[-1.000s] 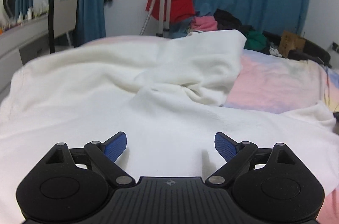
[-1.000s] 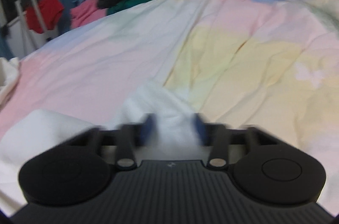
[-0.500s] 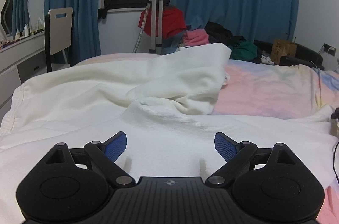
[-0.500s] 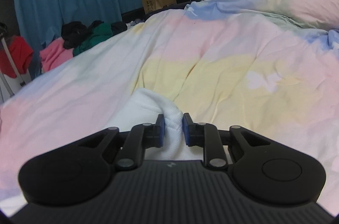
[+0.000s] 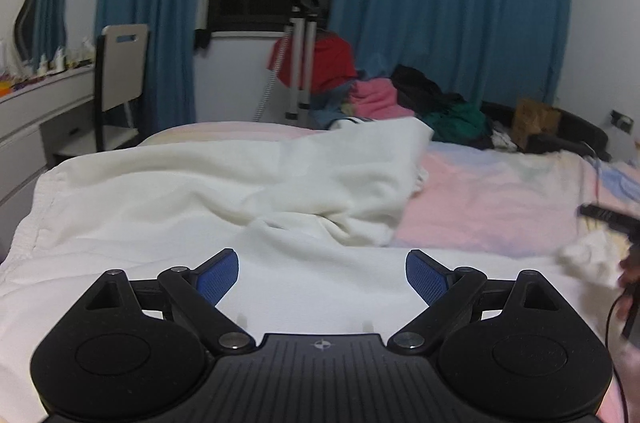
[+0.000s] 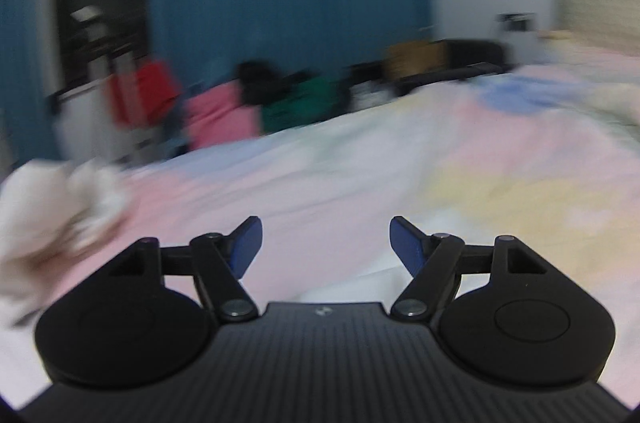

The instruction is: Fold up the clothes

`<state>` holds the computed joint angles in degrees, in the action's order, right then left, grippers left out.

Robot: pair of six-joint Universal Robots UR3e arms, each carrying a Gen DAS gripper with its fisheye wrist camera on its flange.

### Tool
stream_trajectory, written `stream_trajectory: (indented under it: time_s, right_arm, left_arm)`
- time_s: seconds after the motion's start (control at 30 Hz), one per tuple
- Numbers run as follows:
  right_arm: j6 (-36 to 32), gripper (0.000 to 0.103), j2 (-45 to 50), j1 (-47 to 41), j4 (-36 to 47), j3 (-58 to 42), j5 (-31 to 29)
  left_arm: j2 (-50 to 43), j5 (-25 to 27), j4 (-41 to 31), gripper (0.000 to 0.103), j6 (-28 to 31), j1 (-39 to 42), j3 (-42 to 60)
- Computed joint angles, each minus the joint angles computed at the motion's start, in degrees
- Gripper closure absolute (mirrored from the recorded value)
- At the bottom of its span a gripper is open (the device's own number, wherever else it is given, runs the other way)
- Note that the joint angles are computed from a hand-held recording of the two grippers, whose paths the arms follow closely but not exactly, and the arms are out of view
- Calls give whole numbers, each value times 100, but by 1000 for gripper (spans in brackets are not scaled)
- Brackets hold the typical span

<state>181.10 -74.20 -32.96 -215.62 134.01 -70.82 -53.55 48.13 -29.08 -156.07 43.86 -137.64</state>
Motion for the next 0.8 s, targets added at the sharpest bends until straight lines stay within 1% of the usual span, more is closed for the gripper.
stream_trajectory:
  time_s: [0.1,0.17,0.2,0.23,0.3,0.37,0.43,0.5,0.53,0.6,0.63,0.7,0.73,0.8]
  right_arm:
    - [141,31,460,1021,730,-883,-229]
    - [245,32,906,1624,1314,-1707,-343]
    - [420,32,1162,1966,1780,-2307,-553]
    - [573,32,1448,2193,2193,-2907,-624]
    - [823,32,2070,2478,2910,-4107,-596]
    - [1129,32,2731,2657,3469,-5307,-581]
    - [1629,32,3421,2804,3888,-6506,-565]
    - [2112,32,4054,2826,4125,-7516,-261]
    - [2312,32,4357,2843,4398,-8057,-153]
    - [2642,30,4913,2931,4923,-9076,-182]
    - [2735,32,5144,2996,5113,-9522,-287]
    - [2761,48,5477,3127,5465,-10279,-570]
    - [2741,65,5574,3185,5679,-10578,-699]
    - [2599,69,5472,3287,5844,-10658,-992]
  left_arm:
    - [67,-195,-396,11,-26,295,101]
    - [47,-265,-498,11,35,428,70]
    - [6,-280,-511,11,62,475,48]
    - [-162,-207,-379,11,57,444,17]
    - [-745,124,2,11,-70,228,79]
    - [-1319,324,366,11,-220,114,169]
    - [-1815,389,687,11,-385,86,267]
    - [-2278,298,1045,11,-534,143,318]
    - [-2497,334,1228,11,-618,123,356]
    - [-2875,442,1535,12,-718,62,432]
    - [-2986,475,1662,12,-705,37,435]
    - [-3061,462,1826,12,-590,13,397]
    - [-3076,462,1880,12,-529,-4,382]
    - [-3035,386,1932,13,-422,23,316]
